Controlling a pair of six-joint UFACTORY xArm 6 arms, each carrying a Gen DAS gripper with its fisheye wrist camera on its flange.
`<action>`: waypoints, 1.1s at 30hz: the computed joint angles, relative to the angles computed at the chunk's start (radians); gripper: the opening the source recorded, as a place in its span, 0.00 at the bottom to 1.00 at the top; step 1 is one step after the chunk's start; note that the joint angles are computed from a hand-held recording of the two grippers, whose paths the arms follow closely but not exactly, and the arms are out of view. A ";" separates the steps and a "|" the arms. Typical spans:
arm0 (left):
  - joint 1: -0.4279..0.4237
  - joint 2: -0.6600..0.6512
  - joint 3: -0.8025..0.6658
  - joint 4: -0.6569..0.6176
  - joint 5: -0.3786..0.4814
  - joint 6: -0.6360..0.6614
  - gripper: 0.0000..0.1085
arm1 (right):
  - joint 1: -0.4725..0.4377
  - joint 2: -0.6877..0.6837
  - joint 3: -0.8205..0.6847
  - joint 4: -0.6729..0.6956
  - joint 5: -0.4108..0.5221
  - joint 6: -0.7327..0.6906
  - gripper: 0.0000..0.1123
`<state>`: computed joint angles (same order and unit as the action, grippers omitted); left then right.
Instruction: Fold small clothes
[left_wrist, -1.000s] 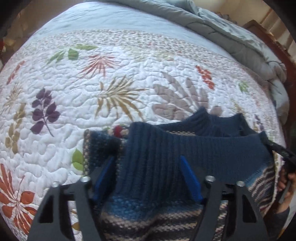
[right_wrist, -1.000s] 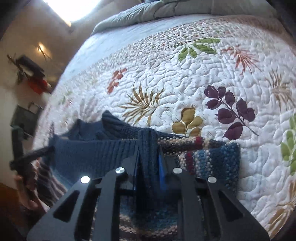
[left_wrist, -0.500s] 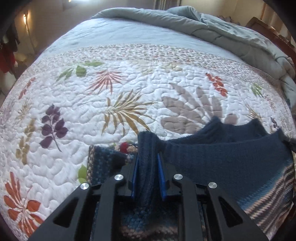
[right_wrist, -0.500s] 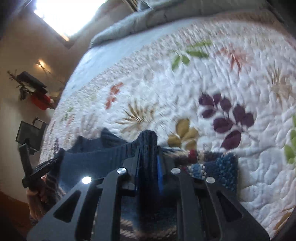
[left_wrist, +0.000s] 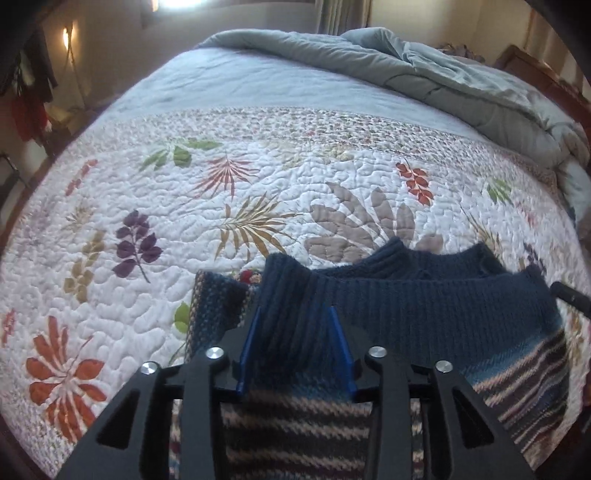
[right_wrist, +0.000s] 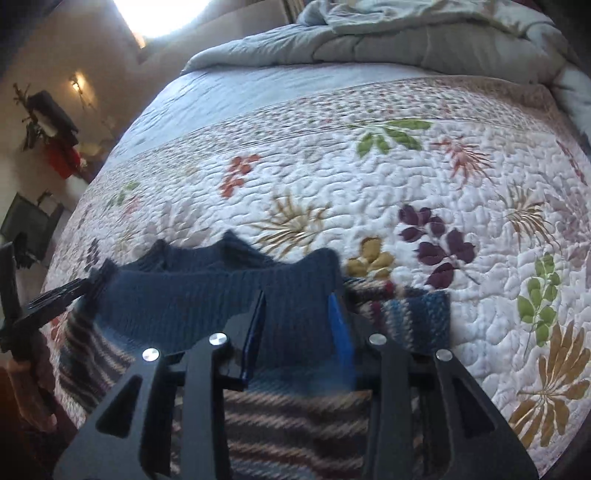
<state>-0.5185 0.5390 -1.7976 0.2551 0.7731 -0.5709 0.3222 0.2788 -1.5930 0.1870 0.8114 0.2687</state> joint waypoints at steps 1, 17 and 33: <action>-0.009 -0.015 0.028 -0.003 -0.010 0.002 0.41 | 0.003 0.006 -0.007 0.032 0.011 -0.020 0.32; -0.017 -0.028 0.084 -0.180 -0.015 0.130 0.48 | -0.001 -0.128 0.166 0.090 0.015 0.024 0.46; -0.058 -0.155 0.279 -0.160 -0.104 0.083 0.55 | -0.075 -0.445 0.619 0.270 0.044 0.022 0.72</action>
